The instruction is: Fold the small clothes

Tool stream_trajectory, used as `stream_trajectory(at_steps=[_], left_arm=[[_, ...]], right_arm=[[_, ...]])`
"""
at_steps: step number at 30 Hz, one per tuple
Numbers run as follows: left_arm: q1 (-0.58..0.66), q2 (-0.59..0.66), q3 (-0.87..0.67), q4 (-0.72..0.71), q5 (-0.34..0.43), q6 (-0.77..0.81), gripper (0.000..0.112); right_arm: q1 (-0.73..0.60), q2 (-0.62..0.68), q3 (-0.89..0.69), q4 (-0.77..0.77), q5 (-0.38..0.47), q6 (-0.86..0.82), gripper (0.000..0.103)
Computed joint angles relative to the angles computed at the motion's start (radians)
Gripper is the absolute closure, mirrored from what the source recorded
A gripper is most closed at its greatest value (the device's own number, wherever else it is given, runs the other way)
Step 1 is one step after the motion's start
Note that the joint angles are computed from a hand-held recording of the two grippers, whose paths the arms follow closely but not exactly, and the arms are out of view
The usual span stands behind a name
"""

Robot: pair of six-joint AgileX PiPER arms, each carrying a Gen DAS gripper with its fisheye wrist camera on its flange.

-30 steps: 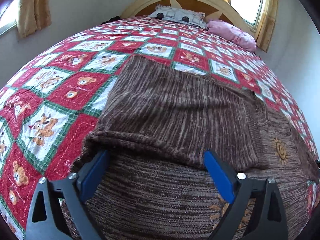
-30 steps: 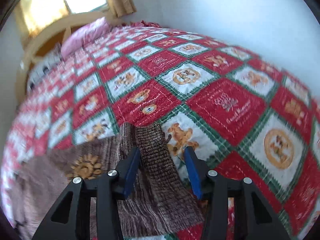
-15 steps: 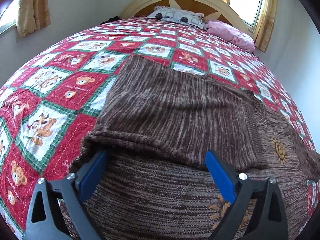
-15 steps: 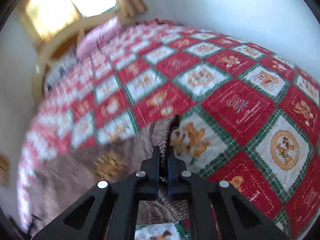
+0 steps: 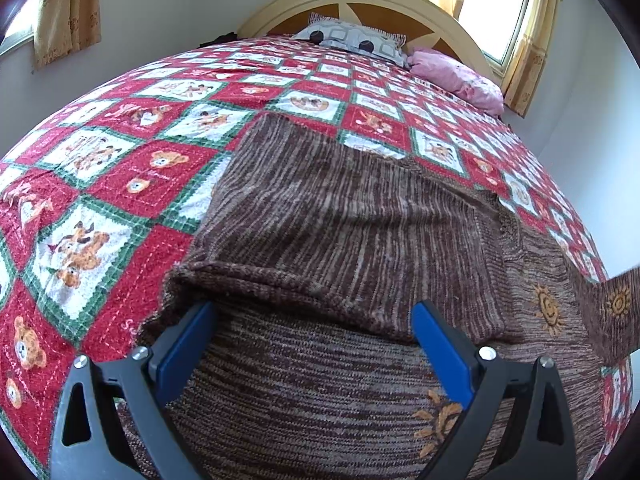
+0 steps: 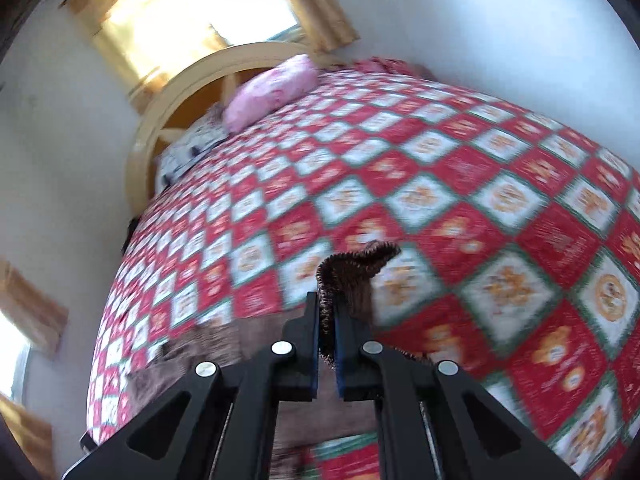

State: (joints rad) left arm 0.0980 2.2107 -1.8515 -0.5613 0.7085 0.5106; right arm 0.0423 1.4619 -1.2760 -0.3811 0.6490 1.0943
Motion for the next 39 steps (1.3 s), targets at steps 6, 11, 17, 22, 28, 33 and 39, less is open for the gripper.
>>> stream_trajectory(at_steps=[6,11,17,22,28,33,39], left_arm=[[0.015,0.003,-0.001,-0.051,0.012,0.03,0.012],[0.027,0.006,-0.002,-0.097,0.023,0.052,0.012],[0.032,0.009,-0.005,-0.117,0.027,0.06,0.012],[0.035,0.011,-0.007,-0.131,0.032,0.064,0.012],[0.034,0.007,0.0,-0.136,0.028,0.067,0.011],[0.034,0.007,0.0,-0.135,0.027,0.066,0.011],[0.036,0.005,0.004,-0.144,0.027,0.07,0.011]], right_arm=[[0.243,0.269,-0.386,-0.013,0.128,-0.035,0.098],[0.342,0.618,-0.809,0.103,0.207,-0.15,0.098],[0.373,1.04,-1.366,0.219,0.401,-0.248,0.098],[0.353,1.045,-1.219,0.346,0.22,-0.306,0.093],[0.311,0.738,-0.623,0.702,-0.257,-0.531,0.093],[0.345,0.529,-0.324,0.283,-0.321,-0.166,0.093],[0.473,0.517,-0.31,-0.032,-0.187,0.011,0.093]])
